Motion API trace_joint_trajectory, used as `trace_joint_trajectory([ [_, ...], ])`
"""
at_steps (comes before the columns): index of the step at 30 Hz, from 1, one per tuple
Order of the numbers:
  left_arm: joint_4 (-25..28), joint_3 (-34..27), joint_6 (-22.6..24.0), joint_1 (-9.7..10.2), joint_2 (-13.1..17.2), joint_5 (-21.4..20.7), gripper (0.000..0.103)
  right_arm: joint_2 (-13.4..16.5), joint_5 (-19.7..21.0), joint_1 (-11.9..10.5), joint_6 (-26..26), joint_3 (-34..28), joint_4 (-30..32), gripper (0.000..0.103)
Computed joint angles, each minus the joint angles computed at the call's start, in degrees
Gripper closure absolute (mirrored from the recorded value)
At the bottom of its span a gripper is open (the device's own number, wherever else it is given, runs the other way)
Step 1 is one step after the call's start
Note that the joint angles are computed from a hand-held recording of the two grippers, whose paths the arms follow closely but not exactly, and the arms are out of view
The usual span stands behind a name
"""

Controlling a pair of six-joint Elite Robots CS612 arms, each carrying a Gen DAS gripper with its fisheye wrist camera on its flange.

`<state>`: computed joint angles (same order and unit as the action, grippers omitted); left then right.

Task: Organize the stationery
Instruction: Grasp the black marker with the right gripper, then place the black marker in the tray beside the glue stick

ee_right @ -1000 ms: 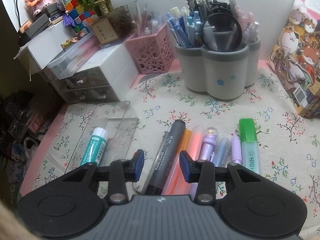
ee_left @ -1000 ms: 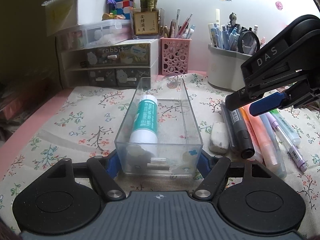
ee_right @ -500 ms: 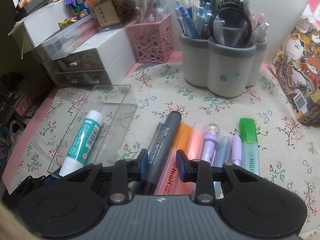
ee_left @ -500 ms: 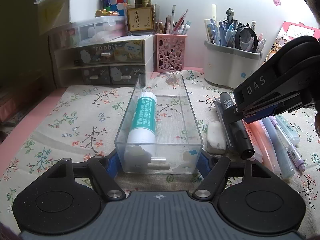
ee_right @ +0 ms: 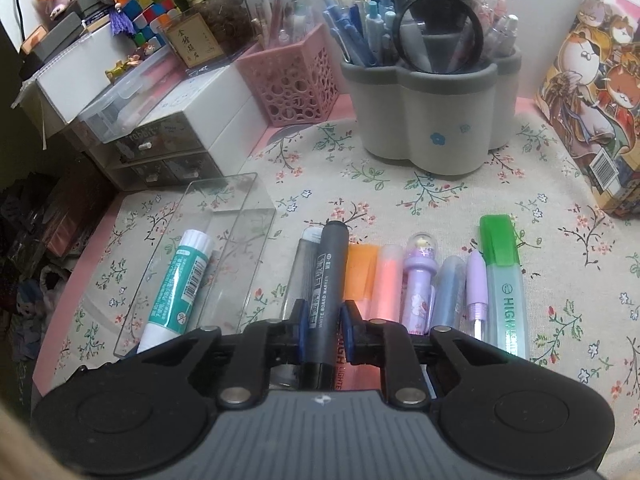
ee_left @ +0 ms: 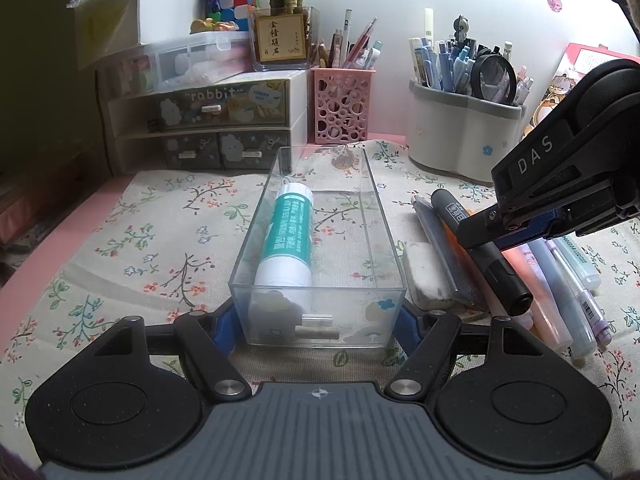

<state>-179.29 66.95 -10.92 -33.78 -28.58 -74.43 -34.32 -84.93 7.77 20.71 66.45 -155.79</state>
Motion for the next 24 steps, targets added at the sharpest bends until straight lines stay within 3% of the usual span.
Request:
trace_joint_trajectory([
  [13, 0.01, 0.03, 0.18, -0.01, -0.01, 0.1, 0.031, -0.55, 4.07, -0.8, 6.97, 2.95, -6.83, 0.092],
  [16, 0.01, 0.03, 0.18, -0.01, -0.01, 0.1, 0.031, -0.89, 3.35, -0.69, 6.3, 3.04, -6.95, 0.092],
  [24, -0.05, 0.07, 0.16, 0.0, -0.02, 0.03, 0.031, -0.88, 8.74, -0.95, 6.55, 2.52, -8.05, 0.091],
])
